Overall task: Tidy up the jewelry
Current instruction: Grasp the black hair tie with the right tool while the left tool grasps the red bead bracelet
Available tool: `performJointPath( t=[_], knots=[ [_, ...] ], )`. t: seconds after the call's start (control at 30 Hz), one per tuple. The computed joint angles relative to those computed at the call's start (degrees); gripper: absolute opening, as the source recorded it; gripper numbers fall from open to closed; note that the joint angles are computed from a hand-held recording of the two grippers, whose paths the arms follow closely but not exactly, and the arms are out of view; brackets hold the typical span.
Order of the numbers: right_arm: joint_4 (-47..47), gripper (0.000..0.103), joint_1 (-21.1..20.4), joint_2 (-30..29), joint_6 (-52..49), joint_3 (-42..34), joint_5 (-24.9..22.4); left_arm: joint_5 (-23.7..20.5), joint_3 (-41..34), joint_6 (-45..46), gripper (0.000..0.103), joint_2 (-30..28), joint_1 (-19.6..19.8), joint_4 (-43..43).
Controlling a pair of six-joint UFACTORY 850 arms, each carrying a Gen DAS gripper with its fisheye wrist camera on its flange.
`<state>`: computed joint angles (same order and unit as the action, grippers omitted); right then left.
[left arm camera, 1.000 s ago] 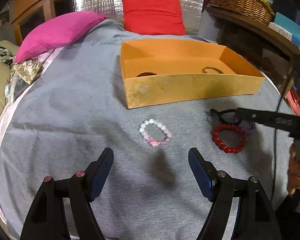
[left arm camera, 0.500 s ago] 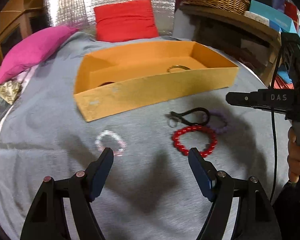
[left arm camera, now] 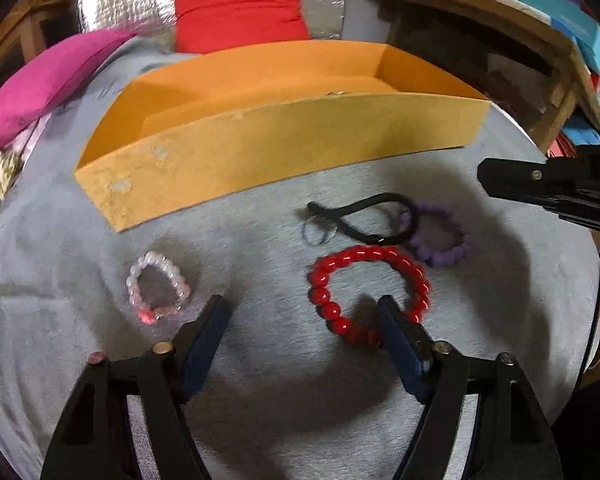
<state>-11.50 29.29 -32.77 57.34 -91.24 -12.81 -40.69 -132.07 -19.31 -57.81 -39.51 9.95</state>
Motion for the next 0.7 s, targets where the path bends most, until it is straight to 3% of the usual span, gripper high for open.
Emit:
performJointPath(
  t=[0.1,0.13,0.2,0.27,0.3,0.4,0.5,0.63,0.67,0.7],
  knots=[
    [3.4,0.008,0.2,-0.7,-3.6,-1.1,0.0,1.9,3.1,0.8,0.025,2.0,0.2,0.7],
    [5.9,0.012,0.3,-1.3,-6.6,-1.8,-0.2,2.3,4.0,1.7,0.022,2.6,0.4,0.1],
    [8.1,0.029,0.9,-2.5,-10.0,-3.8,-1.3,3.2,6.3,2.4,0.017,4.0,0.7,-0.7],
    [5.5,0.052,1.4,-3.2,-8.4,-4.7,-1.6,3.6,7.5,3.2,0.016,4.7,1.0,-1.6],
    [1.0,0.053,1.9,-3.4,-4.7,-5.1,-1.2,4.0,8.3,3.2,0.014,5.3,1.1,-1.7],
    [-5.2,0.052,2.7,-4.6,-1.0,-6.8,-2.0,5.5,11.1,4.1,0.013,7.1,1.5,-3.2],
    [-10.2,0.049,3.5,-6.7,1.9,-10.0,-6.1,6.3,12.7,4.6,0.013,8.0,1.7,-3.8],
    [-11.4,0.021,4.2,-11.0,-0.1,-16.0,-13.4,7.3,14.3,5.2,0.014,9.2,2.0,-5.4],
    [-11.9,0.013,4.3,-11.5,0.0,-16.6,-14.5,7.4,14.4,5.4,0.020,9.4,2.0,-5.7],
    [-13.2,0.009,4.5,-12.0,1.0,-17.3,-15.9,7.7,14.8,5.8,0.036,9.7,2.1,-6.4]
  ],
)
